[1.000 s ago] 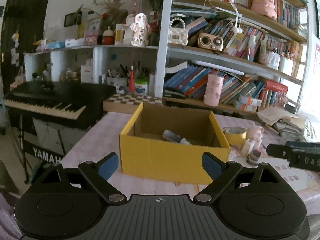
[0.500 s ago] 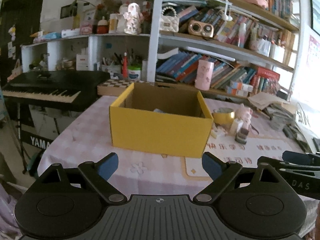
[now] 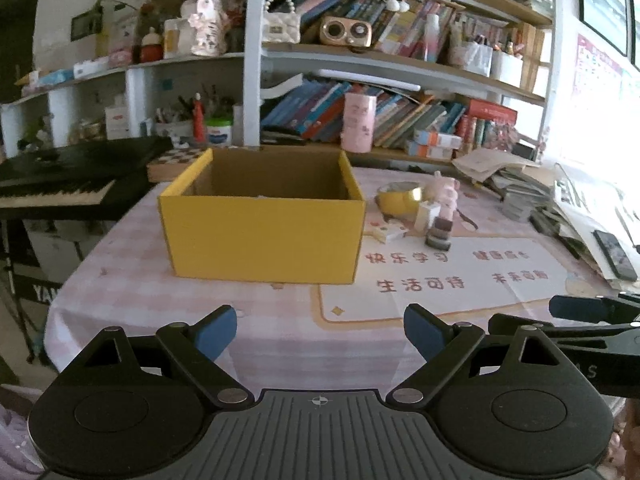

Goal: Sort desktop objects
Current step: 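Withdraw both open grippers up and away from the yellow box, then move both open grippers toward the grey toy truck and white charger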

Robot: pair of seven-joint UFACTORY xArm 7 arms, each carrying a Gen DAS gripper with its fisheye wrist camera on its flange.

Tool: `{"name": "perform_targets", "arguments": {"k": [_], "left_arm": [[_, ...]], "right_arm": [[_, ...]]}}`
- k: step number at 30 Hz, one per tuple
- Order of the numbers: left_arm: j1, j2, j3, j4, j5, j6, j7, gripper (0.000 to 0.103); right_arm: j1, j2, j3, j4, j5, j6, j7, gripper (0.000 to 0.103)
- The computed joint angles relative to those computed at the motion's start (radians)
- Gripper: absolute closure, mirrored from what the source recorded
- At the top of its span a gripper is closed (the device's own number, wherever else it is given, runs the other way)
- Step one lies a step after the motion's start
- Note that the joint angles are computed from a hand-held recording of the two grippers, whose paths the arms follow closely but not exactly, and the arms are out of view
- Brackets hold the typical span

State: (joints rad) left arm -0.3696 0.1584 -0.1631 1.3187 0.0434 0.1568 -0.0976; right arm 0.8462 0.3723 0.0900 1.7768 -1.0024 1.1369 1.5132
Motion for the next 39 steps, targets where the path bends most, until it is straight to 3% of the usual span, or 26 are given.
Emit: {"name": "perform_targets", "arguments": {"k": [9, 21, 29, 39], "left_arm": [[0.005, 0.054, -0.055, 0.065, -0.091, 0.042, 0.127, 0.010], [-0.055, 0.211, -0.078, 0.277, -0.127, 0.142, 0.206, 0.010], [-0.144, 0.352, -0.026, 0.485, -0.076, 0.226, 0.117, 0.010], [-0.241, 0.552, 0.048, 0.808, 0.014, 0.360, -0.013, 0.010]], "right_arm": [[-0.020, -0.053, 0.015, -0.072, 0.015, 0.042, 0.045, 0.033], [-0.104, -0.156, 0.058, -0.200, 0.035, 0.096, 0.097, 0.032], [-0.200, -0.219, 0.079, -0.282, 0.062, 0.044, 0.046, 0.032], [-0.329, -0.267, 0.067, -0.357, 0.094, -0.115, -0.066, 0.032]]}}
